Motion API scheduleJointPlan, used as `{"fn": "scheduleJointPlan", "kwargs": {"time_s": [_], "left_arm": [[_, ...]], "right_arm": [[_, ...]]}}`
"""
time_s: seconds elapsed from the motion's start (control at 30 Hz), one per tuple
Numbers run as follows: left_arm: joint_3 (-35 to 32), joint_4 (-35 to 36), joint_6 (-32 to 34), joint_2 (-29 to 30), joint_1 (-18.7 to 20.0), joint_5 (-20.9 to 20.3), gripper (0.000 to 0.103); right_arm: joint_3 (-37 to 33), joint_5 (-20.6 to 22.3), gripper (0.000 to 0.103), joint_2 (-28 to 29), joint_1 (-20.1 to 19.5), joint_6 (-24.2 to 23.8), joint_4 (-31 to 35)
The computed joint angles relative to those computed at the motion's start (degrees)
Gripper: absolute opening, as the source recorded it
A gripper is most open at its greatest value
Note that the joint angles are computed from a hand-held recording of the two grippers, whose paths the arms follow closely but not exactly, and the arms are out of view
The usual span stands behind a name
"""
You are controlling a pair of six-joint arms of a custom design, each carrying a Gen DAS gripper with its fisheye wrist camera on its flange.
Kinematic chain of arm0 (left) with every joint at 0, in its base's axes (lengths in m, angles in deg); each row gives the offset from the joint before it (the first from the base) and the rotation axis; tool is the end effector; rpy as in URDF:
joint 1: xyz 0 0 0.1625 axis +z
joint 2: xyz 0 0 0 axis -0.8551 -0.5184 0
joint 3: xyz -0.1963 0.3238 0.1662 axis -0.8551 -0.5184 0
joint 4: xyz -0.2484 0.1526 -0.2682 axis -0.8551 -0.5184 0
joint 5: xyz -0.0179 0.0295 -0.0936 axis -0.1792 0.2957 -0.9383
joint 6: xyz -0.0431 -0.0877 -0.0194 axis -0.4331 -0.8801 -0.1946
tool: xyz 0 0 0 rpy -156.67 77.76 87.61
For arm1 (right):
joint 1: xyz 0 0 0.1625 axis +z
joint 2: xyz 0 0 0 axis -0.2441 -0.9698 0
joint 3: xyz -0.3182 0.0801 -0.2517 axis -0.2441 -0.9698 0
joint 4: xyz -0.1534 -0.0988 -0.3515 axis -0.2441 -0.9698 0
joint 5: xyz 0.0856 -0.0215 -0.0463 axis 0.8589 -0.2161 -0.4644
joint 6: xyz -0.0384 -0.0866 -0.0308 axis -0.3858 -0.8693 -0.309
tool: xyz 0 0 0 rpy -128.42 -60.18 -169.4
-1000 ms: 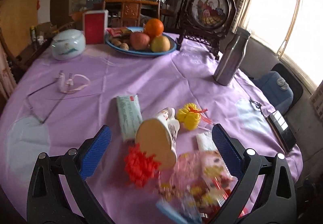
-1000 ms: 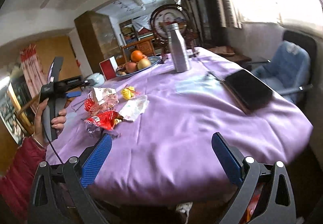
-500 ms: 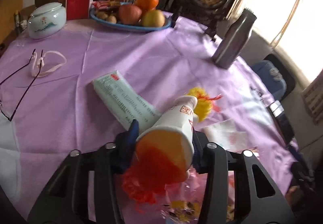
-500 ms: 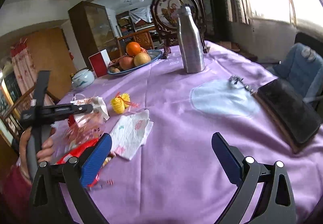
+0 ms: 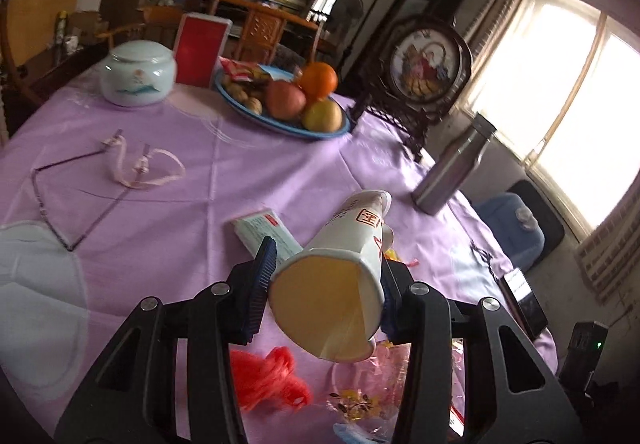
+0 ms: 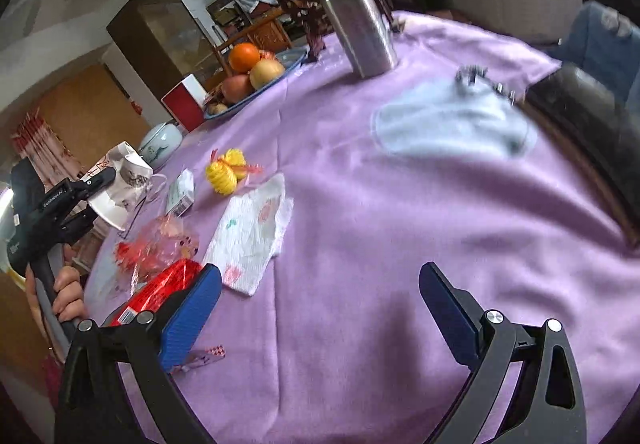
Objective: Collect trash
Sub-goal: 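Grasp the clear plastic bag of red wrappers with the right tool while the left tool holds the cup, then carry the cup with the left tool while the right tool carries the bag to the wastebasket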
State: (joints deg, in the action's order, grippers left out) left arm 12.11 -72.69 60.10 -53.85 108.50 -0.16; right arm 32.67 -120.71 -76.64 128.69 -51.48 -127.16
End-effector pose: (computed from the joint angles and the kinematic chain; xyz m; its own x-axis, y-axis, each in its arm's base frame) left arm -0.2052 -0.5755 0.5688 -0.9083 -0.2399 -0.3428 0.1903 0.4928 -0.8491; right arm 0.4294 -0.6618 0.1965 -0.9316 -0.3273 0.1581 -0.3622 0.8726 -0.3278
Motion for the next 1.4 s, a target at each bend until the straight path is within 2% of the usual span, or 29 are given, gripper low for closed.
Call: {"fn": "scheduleJointPlan", "kwargs": {"time_s": [0.1, 0.23, 0.37, 0.63, 0.7, 0.73, 0.77, 0.83, 0.97, 1.27, 1.4], "left_arm": [[1.4, -0.2, -0.4, -1.0, -0.5, 1.7, 0.046], [1.9, 1.1, -2.4, -1.6, -0.1, 1.8, 0.046], [1.8, 1.0, -3.6, -1.7, 0.4, 0.9, 0.046], [2.7, -1.4, -3.1, -2.3, 0.4, -0.1, 0.046], [2.7, -1.4, -3.1, -2.4, 0.5, -0.6, 0.046], [2.7, -1.5, -3.0, -2.5, 0.5, -1.0, 0.046], [2.8, -1.6, -3.0, -2.6, 0.6, -1.3, 0.046], [2.9, -2.2, -2.9, -2.8, 0.6, -1.8, 0.046], [3.5, -4.5, -2.1, -3.3, 0.4, -2.7, 0.046], [5.7, -8.1, -0.3, -4.8, -0.5, -3.5, 0.046], [6.6, -9.1, 0.8, -5.0, -1.2, -2.8, 0.046]], "right_arm": [[1.8, -1.0, 0.097, -0.5, 0.6, -2.0, -3.8], [2.7, -3.3, 0.097, -0.5, 2.2, -4.3, -6.9], [-2.1, 4.4, 0.097, 1.8, 3.6, -5.3, -1.4], [-18.7, 6.4, 0.096, 12.9, 6.6, -4.5, 8.4], [-22.5, 6.2, 0.080, 15.6, 7.0, -3.8, 10.9], [-23.7, 6.1, 0.042, 16.4, 7.1, -3.3, 12.0], [-24.4, 7.4, 0.012, 16.8, 6.9, -2.3, 13.0], [-20.9, 9.2, 0.012, 15.2, 6.7, -1.4, 8.5], [-12.9, 9.1, 0.012, 10.4, 7.7, -3.5, -2.0], [-3.3, 7.5, 0.012, 2.7, 8.2, -4.4, -11.4], [2.1, 5.1, 0.012, -0.8, 7.8, -4.6, -15.9]]}}
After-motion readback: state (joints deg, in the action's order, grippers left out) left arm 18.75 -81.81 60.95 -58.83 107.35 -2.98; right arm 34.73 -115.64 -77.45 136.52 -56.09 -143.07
